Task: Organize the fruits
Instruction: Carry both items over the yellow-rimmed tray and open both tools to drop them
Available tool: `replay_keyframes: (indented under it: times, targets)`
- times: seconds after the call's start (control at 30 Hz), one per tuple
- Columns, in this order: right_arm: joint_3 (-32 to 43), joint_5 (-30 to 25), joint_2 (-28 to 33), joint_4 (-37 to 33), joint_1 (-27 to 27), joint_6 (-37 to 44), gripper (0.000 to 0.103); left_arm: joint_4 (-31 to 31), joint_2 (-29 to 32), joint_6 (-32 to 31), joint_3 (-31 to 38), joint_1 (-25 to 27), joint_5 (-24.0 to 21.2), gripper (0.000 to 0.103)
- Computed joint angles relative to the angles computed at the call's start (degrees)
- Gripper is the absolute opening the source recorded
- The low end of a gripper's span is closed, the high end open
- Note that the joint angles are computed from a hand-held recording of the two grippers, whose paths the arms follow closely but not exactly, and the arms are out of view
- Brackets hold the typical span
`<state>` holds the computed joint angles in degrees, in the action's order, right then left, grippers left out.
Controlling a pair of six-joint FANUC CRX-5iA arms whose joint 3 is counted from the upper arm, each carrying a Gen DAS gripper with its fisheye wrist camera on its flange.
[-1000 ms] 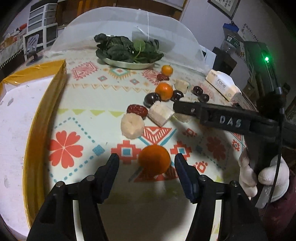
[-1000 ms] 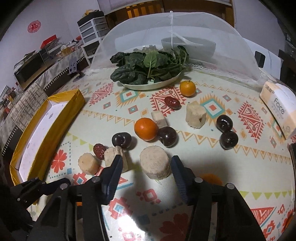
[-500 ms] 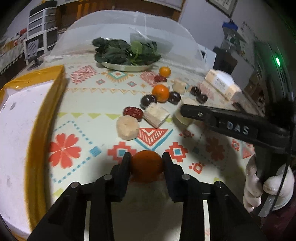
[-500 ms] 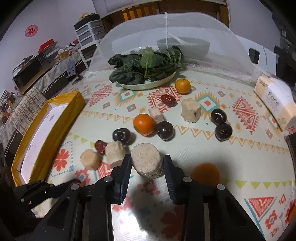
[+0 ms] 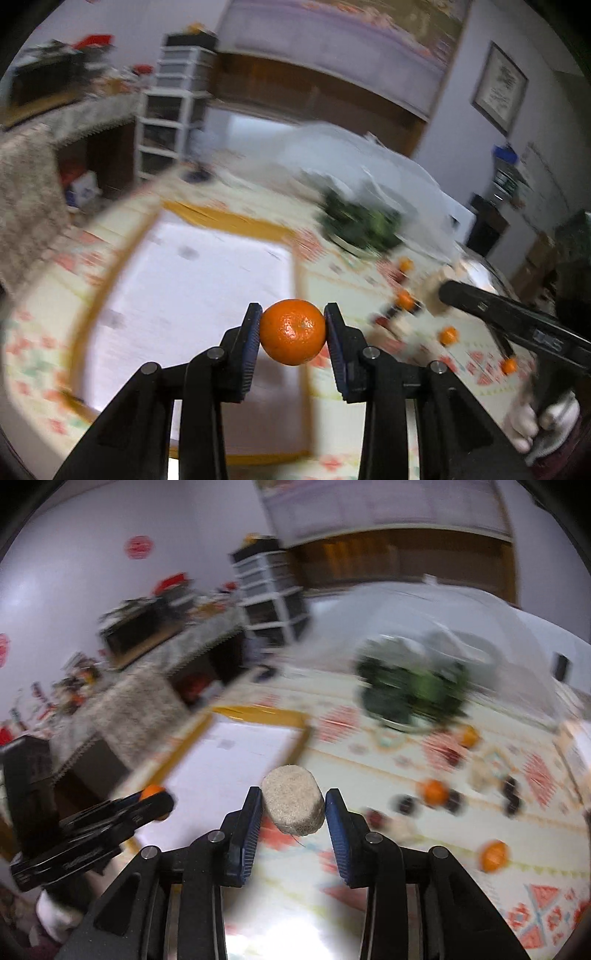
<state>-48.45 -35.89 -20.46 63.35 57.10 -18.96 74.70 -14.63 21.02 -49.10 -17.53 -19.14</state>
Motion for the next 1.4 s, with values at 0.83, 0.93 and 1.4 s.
replay_keyframes:
  times: [0.83, 0.93, 1.4]
  targets:
    - [17.9, 13.4, 31.3, -8.4, -3.0, 12.5, 0.038, -14.3, 13.4, 12.4, 7.4, 12.9, -0.4, 0.046]
    - [16.5, 14.1, 29.8, -4.9, -3.4, 9.3, 0.039, -12.6, 12.1, 11.6, 6.6, 12.4, 0.1, 0.053]
    - [2.8, 3.1, 12.5, 10.1, 0.3, -8.5, 0.059, -5.6, -0.9, 8.9, 1.3, 6.4, -0.2, 0.081]
